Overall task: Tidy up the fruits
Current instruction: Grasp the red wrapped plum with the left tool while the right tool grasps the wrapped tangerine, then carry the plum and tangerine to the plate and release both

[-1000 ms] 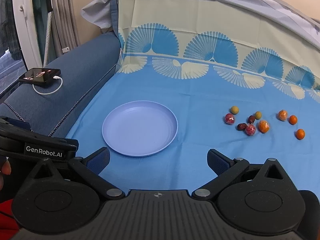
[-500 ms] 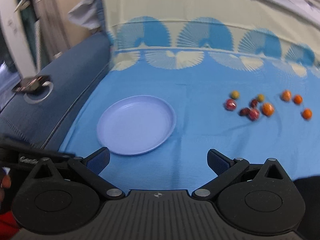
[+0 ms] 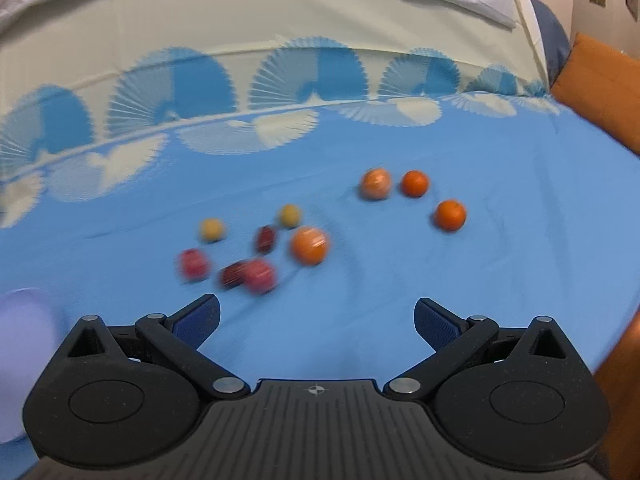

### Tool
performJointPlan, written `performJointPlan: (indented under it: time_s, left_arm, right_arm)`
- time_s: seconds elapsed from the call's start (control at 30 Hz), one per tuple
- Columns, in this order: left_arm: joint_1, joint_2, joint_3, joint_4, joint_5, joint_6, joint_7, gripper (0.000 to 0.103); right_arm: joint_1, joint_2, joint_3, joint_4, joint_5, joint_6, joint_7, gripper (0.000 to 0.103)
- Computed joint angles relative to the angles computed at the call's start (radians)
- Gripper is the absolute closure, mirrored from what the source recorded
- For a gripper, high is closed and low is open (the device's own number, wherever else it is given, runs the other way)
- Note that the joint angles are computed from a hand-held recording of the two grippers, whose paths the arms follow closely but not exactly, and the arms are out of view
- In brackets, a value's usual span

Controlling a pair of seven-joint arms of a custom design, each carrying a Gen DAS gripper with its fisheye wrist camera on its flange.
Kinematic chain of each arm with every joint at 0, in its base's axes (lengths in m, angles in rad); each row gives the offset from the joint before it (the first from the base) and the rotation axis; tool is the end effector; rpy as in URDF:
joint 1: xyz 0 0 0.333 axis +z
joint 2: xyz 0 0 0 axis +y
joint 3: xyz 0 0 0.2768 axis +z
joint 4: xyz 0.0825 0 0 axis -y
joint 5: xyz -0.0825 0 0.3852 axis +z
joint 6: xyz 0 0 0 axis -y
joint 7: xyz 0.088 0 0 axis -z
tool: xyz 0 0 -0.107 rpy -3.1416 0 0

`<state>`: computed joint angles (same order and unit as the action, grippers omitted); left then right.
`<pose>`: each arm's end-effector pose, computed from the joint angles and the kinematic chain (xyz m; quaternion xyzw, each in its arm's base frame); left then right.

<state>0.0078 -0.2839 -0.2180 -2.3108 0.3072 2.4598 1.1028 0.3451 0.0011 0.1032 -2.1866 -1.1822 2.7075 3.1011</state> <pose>0.4975 -0.1100 0.4625 -0.7024 0.6648 -0.1209 0.2235 0.4923 0.2725 0.3874 -0.6098 0.6750 -0.3058 0.2812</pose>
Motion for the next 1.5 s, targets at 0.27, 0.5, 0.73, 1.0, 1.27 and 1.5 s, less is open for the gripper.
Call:
performJointPlan:
  time_s: [0.27, 0.5, 0.73, 1.0, 1.27, 1.5]
  left_arm:
    - [-0.094, 0.515, 0.037, 0.431, 0.065, 0.074, 0.129, 0.0]
    - [-0.157, 0.733, 0.087, 0.652, -0.022, 0.03, 0.292, 0.0]
    - [-0.192, 0.819, 0.122, 0.765, -0.118, 0.004, 0.422, 0.0]
    - [-0.179, 0.768, 0.098, 0.711, -0.245, 0.05, 0.5, 0.07]
    - [-0.188, 0.522, 0.141, 0.485, -0.194, 0.093, 0.344, 0.07]
    - [-0.095, 0.122, 0.11, 0.153, -0.195, 0.018, 0.269, 0.07]
  right_arm:
    - [-0.013, 0.281, -0.098, 0.215, -0.092, 0.085, -0.038, 0.001]
    - [0.017, 0.442, -0.166, 0.368, -0.001, 0.181, -0.212, 0.001]
    - [0.076, 0.467, -0.253, 0.382, 0.063, 0.249, -0.211, 0.001]
    - [0.174, 0.457, -0.414, 0.389, -0.227, 0.442, 0.08, 0.07]
    - [0.183, 0.341, -0.388, 0.299, -0.31, 0.108, 0.312, 0.07]
    - [0.131, 0.041, -0.3, 0.052, -0.458, 0.188, 0.436, 0.069]
